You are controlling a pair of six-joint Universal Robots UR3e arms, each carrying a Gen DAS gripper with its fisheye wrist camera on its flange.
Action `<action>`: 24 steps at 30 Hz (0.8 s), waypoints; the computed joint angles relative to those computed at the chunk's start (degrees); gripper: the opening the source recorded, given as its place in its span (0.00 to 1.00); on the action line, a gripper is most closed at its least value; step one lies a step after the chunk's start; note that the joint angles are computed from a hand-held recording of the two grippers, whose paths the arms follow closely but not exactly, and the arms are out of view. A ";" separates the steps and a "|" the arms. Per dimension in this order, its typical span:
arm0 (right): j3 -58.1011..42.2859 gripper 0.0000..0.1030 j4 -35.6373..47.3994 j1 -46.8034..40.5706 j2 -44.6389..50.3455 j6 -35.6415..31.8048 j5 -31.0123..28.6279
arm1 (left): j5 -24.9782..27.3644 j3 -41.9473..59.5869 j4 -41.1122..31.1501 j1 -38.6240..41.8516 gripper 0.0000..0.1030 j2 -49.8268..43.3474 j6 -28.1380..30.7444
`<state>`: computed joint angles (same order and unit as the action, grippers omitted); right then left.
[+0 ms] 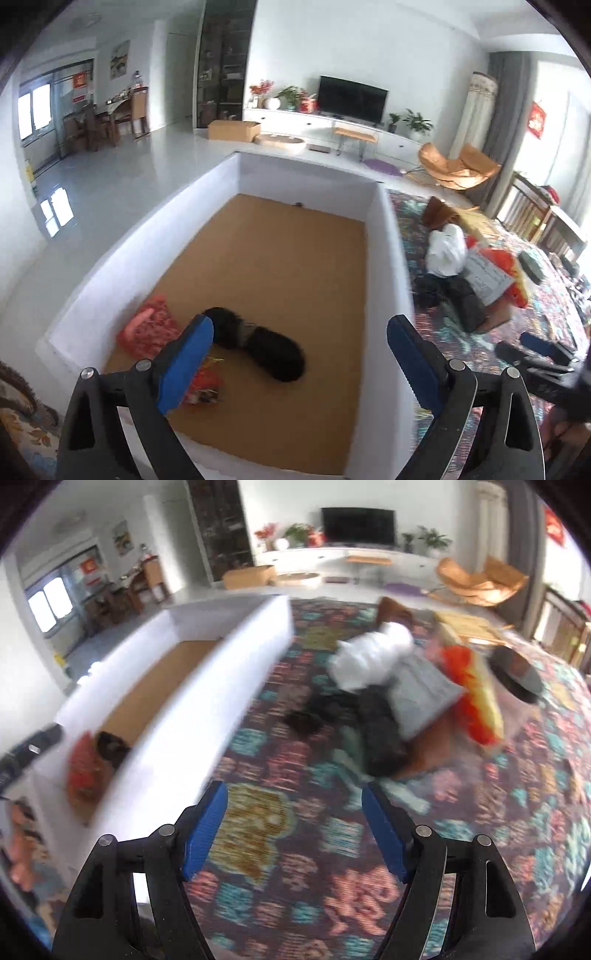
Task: Organize soft objects
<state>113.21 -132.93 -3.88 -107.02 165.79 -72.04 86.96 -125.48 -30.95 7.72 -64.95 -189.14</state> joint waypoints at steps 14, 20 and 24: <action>13.40 0.76 -25.68 -20.63 11.90 1.93 -13.10 | 8.37 28.52 10.65 -31.62 1.00 -49.31 -6.90; 13.52 0.81 -29.72 -23.78 15.99 2.29 -9.15 | 9.25 37.99 6.63 -28.67 1.00 -58.51 -6.11; 14.55 0.81 -32.74 -25.01 17.79 1.66 -8.20 | 12.84 41.85 5.62 -30.38 1.00 -61.58 -5.51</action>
<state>127.76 -165.67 -28.89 -89.23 167.45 -80.24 99.80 -83.63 -25.33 -22.66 -126.53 -194.65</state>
